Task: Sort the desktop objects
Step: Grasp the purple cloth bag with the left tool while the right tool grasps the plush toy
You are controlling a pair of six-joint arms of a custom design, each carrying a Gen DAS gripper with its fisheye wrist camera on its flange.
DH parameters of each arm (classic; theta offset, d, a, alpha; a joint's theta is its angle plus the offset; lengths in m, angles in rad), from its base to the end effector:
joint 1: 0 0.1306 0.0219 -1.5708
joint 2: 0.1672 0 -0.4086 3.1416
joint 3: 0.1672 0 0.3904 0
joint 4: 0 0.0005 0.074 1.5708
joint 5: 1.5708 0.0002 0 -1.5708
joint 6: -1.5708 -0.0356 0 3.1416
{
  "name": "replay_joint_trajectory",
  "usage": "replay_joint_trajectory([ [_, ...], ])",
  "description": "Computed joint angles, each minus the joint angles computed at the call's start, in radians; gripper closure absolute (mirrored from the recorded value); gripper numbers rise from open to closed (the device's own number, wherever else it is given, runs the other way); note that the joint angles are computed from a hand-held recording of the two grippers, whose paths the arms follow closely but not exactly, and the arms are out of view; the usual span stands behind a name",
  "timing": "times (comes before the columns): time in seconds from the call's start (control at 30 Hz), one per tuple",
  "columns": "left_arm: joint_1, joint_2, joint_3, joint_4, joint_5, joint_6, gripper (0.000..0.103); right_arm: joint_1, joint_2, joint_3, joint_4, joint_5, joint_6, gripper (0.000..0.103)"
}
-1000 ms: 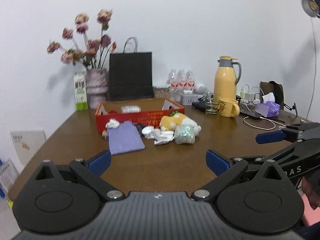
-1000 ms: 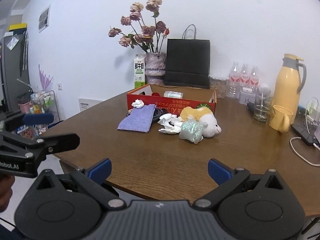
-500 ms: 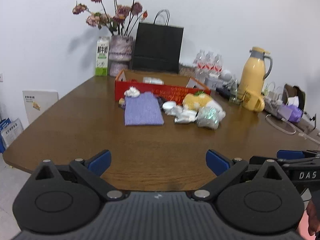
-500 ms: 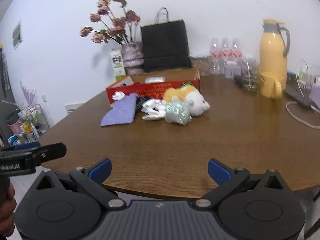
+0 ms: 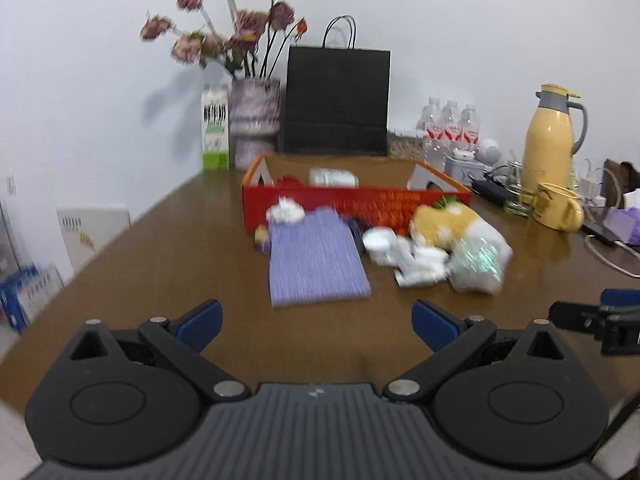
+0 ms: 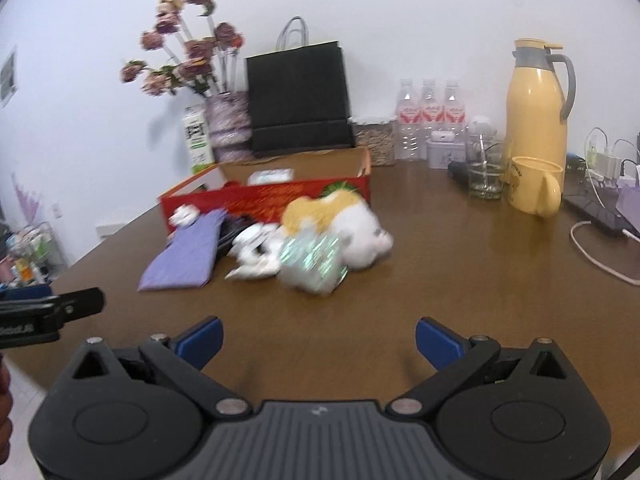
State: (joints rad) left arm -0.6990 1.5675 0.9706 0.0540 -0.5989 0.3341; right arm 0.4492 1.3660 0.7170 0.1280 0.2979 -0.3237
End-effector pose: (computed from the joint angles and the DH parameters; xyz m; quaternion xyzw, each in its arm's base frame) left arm 0.3953 -0.3067 0.2607 0.0084 0.8446 -0.0086 0.5353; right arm 0.3751 0.1687 0.2490 0.0206 0.8588 0.0678 0.5074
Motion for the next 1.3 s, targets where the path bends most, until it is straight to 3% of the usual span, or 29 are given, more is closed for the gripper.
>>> replay_joint_trajectory([
  [0.1, 0.03, 0.054, 0.063, 0.019, 0.011, -0.045, 0.0, -0.051, 0.061, 0.065, 0.006, -0.024, 0.02, 0.0],
  [0.27, 0.084, 0.134, 0.181, -0.034, 0.109, -0.079, 0.0, -0.101, 0.144, 0.161, 0.044, -0.067, 0.104, 0.002],
  [0.37, 0.111, 0.184, 0.248, -0.076, 0.124, -0.108, 0.0, -0.126, 0.186, 0.212, 0.043, -0.096, 0.146, 0.008],
  [0.5, 0.162, 0.234, 0.322, -0.144, 0.181, -0.07, 0.0, -0.165, 0.225, 0.268, 0.017, -0.145, 0.119, 0.01],
  [0.6, 0.195, 0.255, 0.351, -0.192, 0.243, -0.008, 0.001, -0.187, 0.28, 0.344, -0.09, -0.175, 0.126, 0.01],
  [0.67, 0.217, 0.27, 0.372, -0.229, 0.324, 0.036, 0.002, -0.198, 0.315, 0.387, -0.148, -0.217, 0.133, 0.016],
  [0.73, 0.229, 0.286, 0.396, -0.275, 0.379, 0.062, 0.014, -0.2, 0.345, 0.41, -0.167, -0.239, 0.139, 0.019],
  [0.77, 0.231, 0.296, 0.409, -0.298, 0.39, 0.071, 0.032, -0.197, 0.355, 0.415, -0.166, -0.24, 0.139, 0.024],
  [0.8, 0.23, 0.303, 0.418, -0.318, 0.386, 0.083, 0.039, -0.197, 0.363, 0.416, -0.159, -0.246, 0.14, 0.032],
  [0.83, 0.226, 0.299, 0.405, -0.293, 0.373, 0.077, 0.041, -0.196, 0.367, 0.418, -0.154, -0.247, 0.138, 0.049],
  [0.9, 0.221, 0.289, 0.391, -0.288, 0.373, 0.077, 0.058, -0.192, 0.367, 0.409, -0.13, -0.233, 0.13, 0.05],
  [1.03, 0.205, 0.249, 0.348, -0.264, 0.365, 0.073, 0.08, -0.172, 0.329, 0.354, -0.052, -0.175, 0.137, 0.058],
  [1.1, 0.193, 0.22, 0.323, -0.241, 0.362, 0.048, 0.099, -0.164, 0.297, 0.321, -0.016, -0.14, 0.139, 0.061],
  [1.23, 0.209, 0.135, 0.235, -0.102, 0.568, 0.095, 0.099, -0.156, 0.222, 0.244, 0.065, -0.1, 0.125, 0.068],
  [1.3, 0.207, 0.12, 0.215, -0.061, 0.59, 0.12, 0.099, -0.152, 0.186, 0.211, 0.085, -0.084, 0.12, 0.07],
])
